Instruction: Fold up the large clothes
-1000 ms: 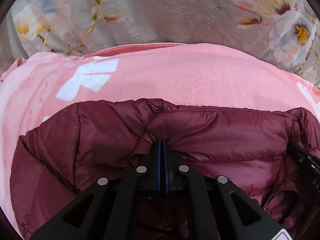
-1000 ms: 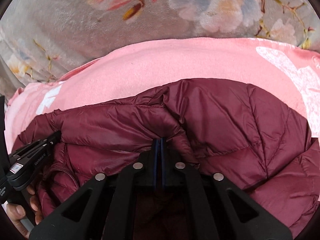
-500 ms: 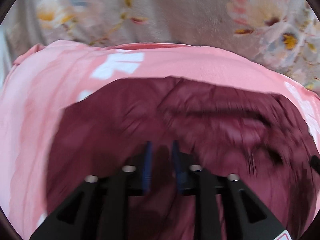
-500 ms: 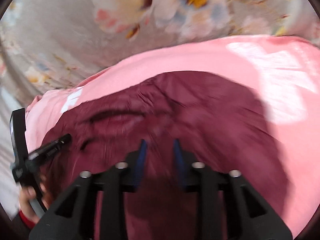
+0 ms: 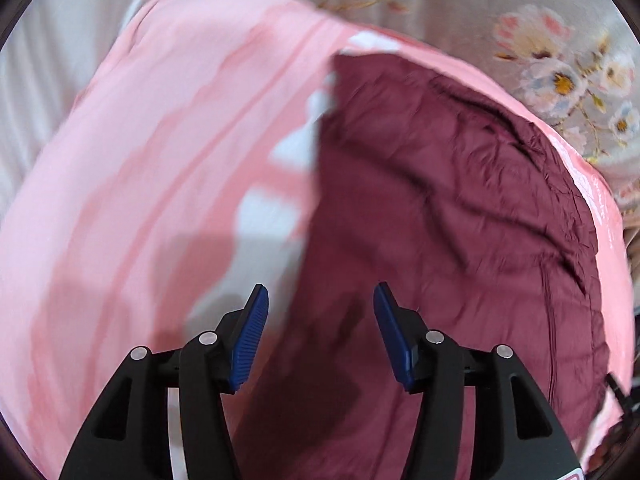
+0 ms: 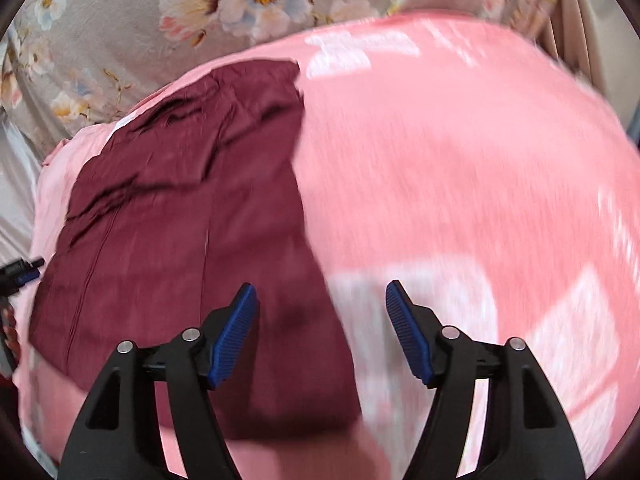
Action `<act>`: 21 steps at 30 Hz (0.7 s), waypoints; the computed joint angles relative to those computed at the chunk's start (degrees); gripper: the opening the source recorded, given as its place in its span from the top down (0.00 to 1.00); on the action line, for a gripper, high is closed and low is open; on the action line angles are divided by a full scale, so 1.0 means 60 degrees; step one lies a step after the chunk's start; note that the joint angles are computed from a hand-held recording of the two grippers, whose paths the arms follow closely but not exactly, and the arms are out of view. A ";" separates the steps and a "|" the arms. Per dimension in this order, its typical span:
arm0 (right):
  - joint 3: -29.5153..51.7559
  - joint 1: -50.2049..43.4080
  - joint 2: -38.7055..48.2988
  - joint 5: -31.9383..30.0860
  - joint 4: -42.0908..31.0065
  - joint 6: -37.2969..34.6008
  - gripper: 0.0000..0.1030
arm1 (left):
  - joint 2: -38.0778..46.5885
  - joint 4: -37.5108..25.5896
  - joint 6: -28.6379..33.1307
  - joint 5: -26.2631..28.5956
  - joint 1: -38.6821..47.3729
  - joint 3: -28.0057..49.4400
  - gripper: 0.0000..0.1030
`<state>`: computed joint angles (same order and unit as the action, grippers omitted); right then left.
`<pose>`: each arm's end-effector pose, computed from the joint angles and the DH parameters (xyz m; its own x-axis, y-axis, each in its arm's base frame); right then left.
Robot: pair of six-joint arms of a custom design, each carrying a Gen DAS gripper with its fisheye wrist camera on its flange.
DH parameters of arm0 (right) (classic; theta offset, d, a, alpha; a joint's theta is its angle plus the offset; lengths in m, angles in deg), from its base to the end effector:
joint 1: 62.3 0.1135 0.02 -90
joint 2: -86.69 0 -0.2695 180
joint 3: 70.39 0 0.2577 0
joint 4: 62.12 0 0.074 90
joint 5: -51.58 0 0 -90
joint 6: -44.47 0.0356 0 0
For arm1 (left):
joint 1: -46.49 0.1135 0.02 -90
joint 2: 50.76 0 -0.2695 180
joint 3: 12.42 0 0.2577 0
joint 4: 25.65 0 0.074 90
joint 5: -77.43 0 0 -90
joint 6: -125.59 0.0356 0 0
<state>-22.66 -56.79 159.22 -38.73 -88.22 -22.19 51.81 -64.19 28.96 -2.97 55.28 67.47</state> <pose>0.2410 0.0234 0.1774 -0.7486 0.3258 -0.5774 0.2148 0.9431 0.2537 0.3655 0.0505 0.1816 -0.8522 -0.2470 -0.4614 -0.1709 0.9646 -0.2008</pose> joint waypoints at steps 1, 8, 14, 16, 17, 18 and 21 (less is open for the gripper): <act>-0.0172 -0.0114 -0.0069 -0.0307 0.0133 0.0070 0.37 | -0.0101 -0.0005 -0.0125 0.0280 0.0249 -0.0292 0.48; -0.0785 0.0280 -0.0153 -0.0564 0.1118 0.0844 0.55 | -0.0911 0.0365 -0.0759 0.1545 0.0727 -0.1701 0.55; -0.1210 0.0410 -0.1683 -0.1121 0.0796 0.1561 0.96 | -0.2406 0.0022 -0.0297 0.1513 0.0298 -0.2397 0.97; -0.1357 0.0786 -0.3222 -0.0784 0.0056 0.1645 0.96 | -0.3397 -0.0441 -0.0029 0.1945 0.0520 -0.2650 0.97; -0.1342 0.1257 -0.4287 -0.0302 -0.0596 0.1651 0.96 | -0.4101 -0.0886 0.0192 0.2238 0.0714 -0.2770 0.97; -0.1256 0.1665 -0.5107 0.0067 -0.1137 0.1623 0.96 | -0.4527 -0.1195 0.0339 0.2442 0.0853 -0.2796 0.97; -0.0699 0.3318 -0.6872 0.1626 -0.2669 0.1693 0.96 | -0.6282 -0.2662 0.0994 0.3331 0.1614 -0.2765 0.98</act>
